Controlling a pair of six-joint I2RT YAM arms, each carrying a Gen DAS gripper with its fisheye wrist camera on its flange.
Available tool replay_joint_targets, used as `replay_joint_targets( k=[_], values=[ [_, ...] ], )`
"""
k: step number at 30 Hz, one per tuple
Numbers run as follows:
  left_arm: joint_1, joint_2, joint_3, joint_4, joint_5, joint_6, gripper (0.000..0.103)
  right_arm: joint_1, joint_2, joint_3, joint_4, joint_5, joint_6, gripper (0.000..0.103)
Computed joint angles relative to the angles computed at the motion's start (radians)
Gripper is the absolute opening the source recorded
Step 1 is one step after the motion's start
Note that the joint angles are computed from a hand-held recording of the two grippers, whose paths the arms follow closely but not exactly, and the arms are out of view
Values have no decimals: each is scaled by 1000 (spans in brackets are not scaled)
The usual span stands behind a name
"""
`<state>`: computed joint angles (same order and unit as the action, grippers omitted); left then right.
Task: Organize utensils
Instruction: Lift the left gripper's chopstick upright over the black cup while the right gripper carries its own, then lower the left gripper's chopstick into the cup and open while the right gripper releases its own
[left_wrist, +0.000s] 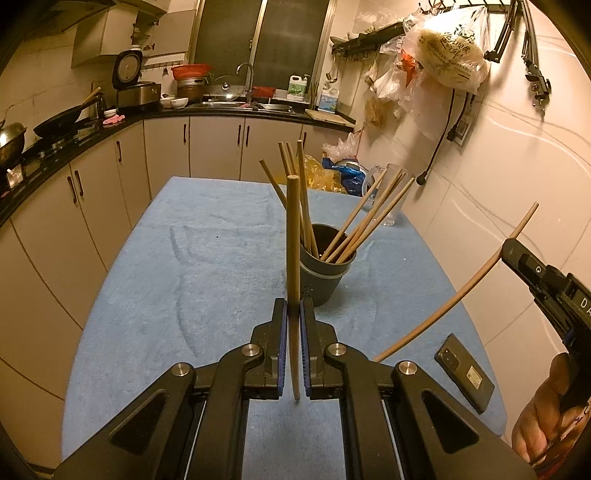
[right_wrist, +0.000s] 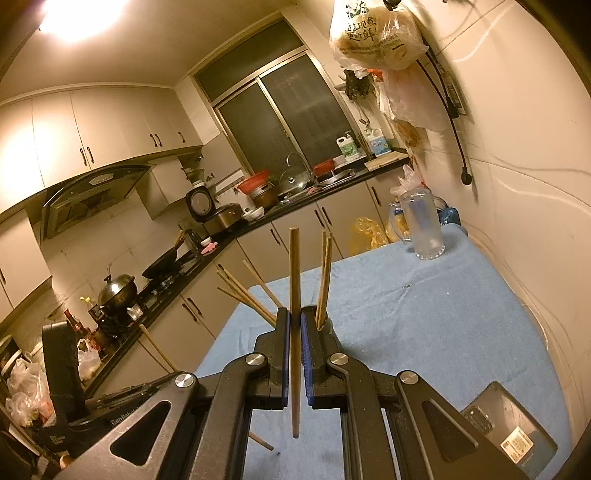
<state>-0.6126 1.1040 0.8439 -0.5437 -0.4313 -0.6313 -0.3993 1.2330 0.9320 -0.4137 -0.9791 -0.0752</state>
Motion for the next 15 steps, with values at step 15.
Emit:
replay_joint_targets(
  k=[15],
  values=[
    [70, 110, 115, 46, 82, 79, 6, 47, 84, 93, 93, 56, 101, 7]
  ],
)
